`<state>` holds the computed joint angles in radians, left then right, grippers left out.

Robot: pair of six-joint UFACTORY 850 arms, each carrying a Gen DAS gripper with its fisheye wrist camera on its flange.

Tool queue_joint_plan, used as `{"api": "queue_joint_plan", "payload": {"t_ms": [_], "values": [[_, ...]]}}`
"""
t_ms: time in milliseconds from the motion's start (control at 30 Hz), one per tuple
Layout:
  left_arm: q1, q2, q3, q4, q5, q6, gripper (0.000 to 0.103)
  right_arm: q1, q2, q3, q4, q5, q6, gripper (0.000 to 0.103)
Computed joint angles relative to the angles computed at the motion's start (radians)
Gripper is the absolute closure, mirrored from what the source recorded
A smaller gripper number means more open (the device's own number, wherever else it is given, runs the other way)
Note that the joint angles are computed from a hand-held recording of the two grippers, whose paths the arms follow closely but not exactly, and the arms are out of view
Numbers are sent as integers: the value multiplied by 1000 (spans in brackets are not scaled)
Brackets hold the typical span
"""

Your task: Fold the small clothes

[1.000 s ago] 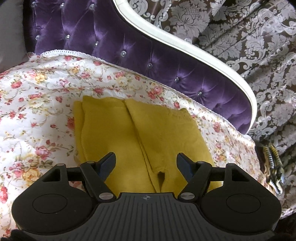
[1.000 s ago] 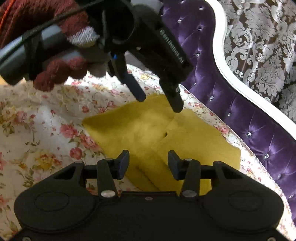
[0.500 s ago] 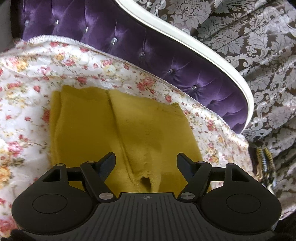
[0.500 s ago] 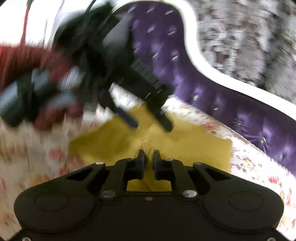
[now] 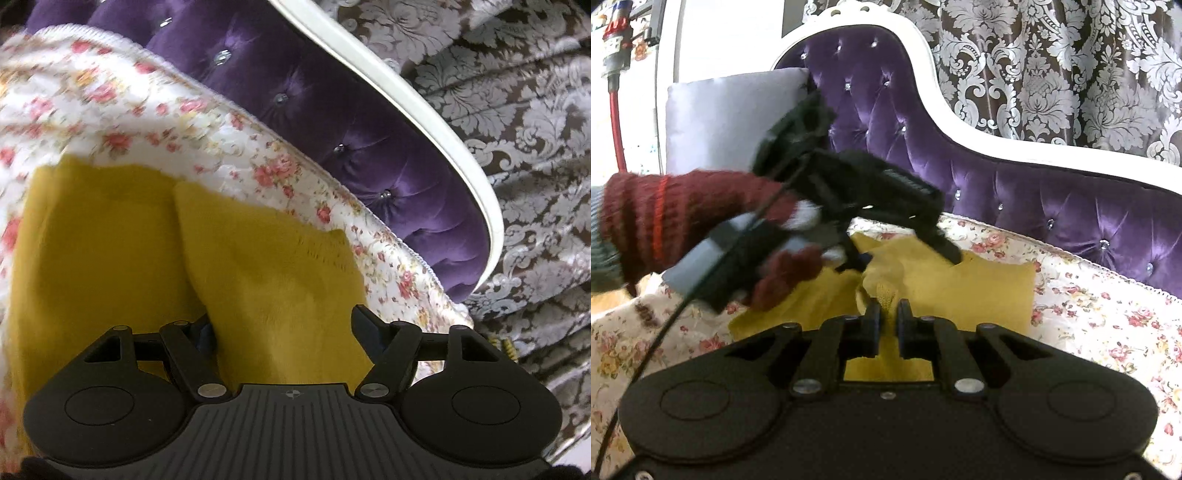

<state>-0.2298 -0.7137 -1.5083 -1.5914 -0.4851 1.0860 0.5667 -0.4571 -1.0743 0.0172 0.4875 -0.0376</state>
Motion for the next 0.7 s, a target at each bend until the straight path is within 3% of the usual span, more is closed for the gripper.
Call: {"api": "queue_joint_plan", "payload": {"t_ms": [33,67,267,500,700], "values": [[-5,-1,-3,-18,11,48,85,4,2,4,13,1,-12,88],[-11,2,-3,-21,36,78,92,7,4,7,21,4,-18,88],[-21,77,30,3,85,304,92,25,24,10,44,25,-39,88],[33,151,90,22,108,436,92,51,-17,-70,-107,2,73,88],[70,88,60,307,137,127,92,81,-145,-213,-212,-133,133,88]]}}
